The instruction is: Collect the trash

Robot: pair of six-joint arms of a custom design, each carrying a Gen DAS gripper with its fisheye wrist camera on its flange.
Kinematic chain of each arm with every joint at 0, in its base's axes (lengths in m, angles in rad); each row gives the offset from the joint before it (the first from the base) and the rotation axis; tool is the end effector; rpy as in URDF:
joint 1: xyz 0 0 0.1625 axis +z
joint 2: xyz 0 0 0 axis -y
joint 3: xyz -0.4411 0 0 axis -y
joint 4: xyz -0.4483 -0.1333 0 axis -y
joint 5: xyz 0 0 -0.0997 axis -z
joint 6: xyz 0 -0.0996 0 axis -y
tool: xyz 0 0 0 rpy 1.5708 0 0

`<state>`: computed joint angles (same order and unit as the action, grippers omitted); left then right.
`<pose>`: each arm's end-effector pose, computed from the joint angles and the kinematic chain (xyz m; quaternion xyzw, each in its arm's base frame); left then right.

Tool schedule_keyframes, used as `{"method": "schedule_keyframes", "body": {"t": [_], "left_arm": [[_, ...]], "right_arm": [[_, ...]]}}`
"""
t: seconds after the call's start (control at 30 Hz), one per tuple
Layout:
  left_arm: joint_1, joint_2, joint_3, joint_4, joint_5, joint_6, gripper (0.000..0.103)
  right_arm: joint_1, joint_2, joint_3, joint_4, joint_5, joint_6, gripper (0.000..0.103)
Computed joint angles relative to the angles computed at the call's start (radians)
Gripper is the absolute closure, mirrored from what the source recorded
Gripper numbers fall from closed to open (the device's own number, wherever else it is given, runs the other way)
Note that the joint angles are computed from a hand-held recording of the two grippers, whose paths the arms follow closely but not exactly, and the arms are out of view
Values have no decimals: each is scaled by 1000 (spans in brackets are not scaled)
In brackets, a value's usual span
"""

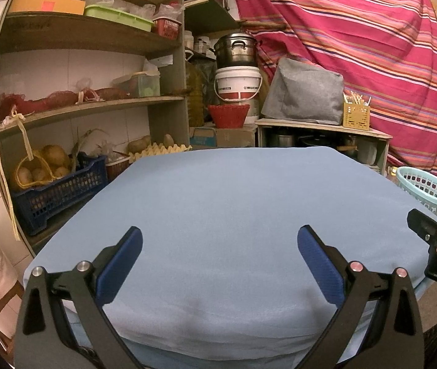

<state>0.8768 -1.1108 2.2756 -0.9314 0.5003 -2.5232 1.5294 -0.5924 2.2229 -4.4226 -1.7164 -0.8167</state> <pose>-0.0838 -0.4458 0.0378 0.1612 0.7277 -0.5480 0.3798 0.0995 -0.4704 0.0212 0.2703 -0.7722 0.4953 0.2921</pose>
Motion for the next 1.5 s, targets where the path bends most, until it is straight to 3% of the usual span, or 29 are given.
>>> {"method": "schedule_keyframes", "body": {"t": [1.5], "left_arm": [[-15,-11,24,-71,-9,44,4]], "right_arm": [[-29,-25,12,13,33,-3,4]]}}
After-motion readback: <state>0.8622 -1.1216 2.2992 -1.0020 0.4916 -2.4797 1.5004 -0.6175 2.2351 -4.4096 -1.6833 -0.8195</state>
